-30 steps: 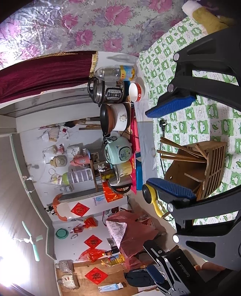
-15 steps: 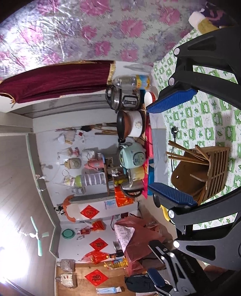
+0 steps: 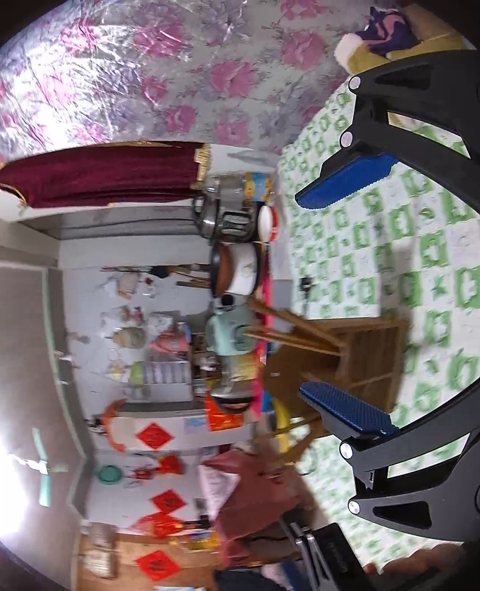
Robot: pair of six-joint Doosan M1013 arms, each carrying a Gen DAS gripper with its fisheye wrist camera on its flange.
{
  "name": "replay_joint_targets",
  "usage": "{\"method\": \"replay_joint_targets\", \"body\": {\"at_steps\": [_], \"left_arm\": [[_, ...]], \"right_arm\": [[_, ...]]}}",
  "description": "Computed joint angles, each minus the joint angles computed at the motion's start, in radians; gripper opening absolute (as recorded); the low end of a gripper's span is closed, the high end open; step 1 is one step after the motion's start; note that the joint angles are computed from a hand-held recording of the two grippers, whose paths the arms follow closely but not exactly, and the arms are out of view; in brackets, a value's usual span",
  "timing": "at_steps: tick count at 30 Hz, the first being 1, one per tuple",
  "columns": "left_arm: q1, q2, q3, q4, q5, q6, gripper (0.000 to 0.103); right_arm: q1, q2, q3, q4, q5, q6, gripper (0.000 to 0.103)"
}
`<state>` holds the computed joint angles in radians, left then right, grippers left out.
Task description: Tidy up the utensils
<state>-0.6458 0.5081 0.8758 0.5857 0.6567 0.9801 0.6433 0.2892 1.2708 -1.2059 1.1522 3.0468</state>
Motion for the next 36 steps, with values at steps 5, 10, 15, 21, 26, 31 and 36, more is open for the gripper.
{"method": "replay_joint_targets", "body": {"at_steps": [5,10,15,21,26,31,36], "left_arm": [[-0.016,-0.016,0.057,0.067,0.013,-0.01,0.097],[-0.024,-0.029,0.096,0.107,0.002,-0.026,0.097],[-0.031,-0.033,0.109,0.11,-0.005,0.002,0.097],[-0.033,-0.031,0.109,0.127,0.004,-0.007,0.097],[-0.031,-0.029,0.102,0.091,0.008,0.027,0.097],[-0.028,-0.031,0.105,0.06,-0.003,0.054,0.097],[-0.028,-0.031,0.103,0.055,0.003,0.054,0.097]], "right_arm": [[-0.004,-0.006,0.02,0.044,-0.019,0.011,0.095],[0.003,-0.007,0.042,0.068,-0.013,0.008,0.095],[0.01,-0.007,0.046,0.078,-0.005,0.0,0.095],[0.007,-0.01,0.046,0.088,-0.007,0.01,0.097],[0.004,-0.009,0.043,0.099,-0.011,0.002,0.097],[0.004,-0.009,0.043,0.101,-0.011,0.002,0.097],[0.004,-0.01,0.043,0.106,-0.013,0.006,0.097]]}}
